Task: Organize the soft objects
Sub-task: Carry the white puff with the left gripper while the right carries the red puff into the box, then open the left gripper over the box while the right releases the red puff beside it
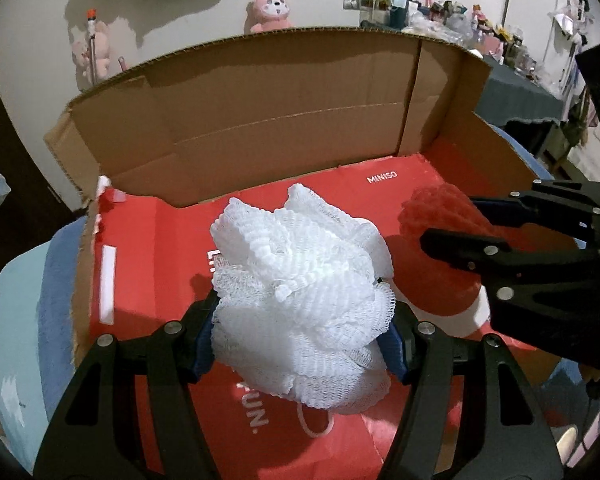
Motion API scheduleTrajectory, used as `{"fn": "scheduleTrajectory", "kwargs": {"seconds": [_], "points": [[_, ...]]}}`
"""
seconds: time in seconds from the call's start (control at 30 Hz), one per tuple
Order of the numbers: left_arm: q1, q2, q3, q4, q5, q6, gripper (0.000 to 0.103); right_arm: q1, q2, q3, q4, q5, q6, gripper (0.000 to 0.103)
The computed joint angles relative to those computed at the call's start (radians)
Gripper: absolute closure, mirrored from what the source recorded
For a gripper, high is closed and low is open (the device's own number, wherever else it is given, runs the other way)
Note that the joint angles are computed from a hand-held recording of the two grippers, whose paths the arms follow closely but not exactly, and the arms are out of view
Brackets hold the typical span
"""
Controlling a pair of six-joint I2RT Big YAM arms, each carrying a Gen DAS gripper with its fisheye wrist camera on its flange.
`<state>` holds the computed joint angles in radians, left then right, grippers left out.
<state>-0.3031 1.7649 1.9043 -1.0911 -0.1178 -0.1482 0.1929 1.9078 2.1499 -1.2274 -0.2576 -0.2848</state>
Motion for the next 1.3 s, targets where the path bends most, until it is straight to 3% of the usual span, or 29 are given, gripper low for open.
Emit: {"fn": "scheduleTrajectory", "kwargs": {"seconds": [0.13, 0.47, 0.67, 1.03, 1.3], "points": [[0.003, 0.032, 0.033, -0.02, -0.012, 0.005, 0.04, 0.002, 0.066, 0.097, -0.069, 0.026, 0.003, 0.063], [0.015, 0.06, 0.05, -0.027, -0.028, 0.004, 0.039, 0.008, 0.159, 0.212, -0.121, 0.099, -0.006, 0.062], [0.02, 0.092, 0.09, -0.023, -0.035, 0.013, 0.039, 0.009, 0.179, 0.245, -0.12, 0.113, -0.005, 0.062], [0.029, 0.159, 0.193, -0.1, -0.015, -0.016, 0.036, 0.02, 0.226, 0.313, -0.117, 0.158, -0.022, 0.061], [0.027, 0.161, 0.197, -0.107, -0.023, -0.017, 0.03, 0.029, 0.175, 0.224, -0.076, 0.165, -0.022, 0.059]]}}
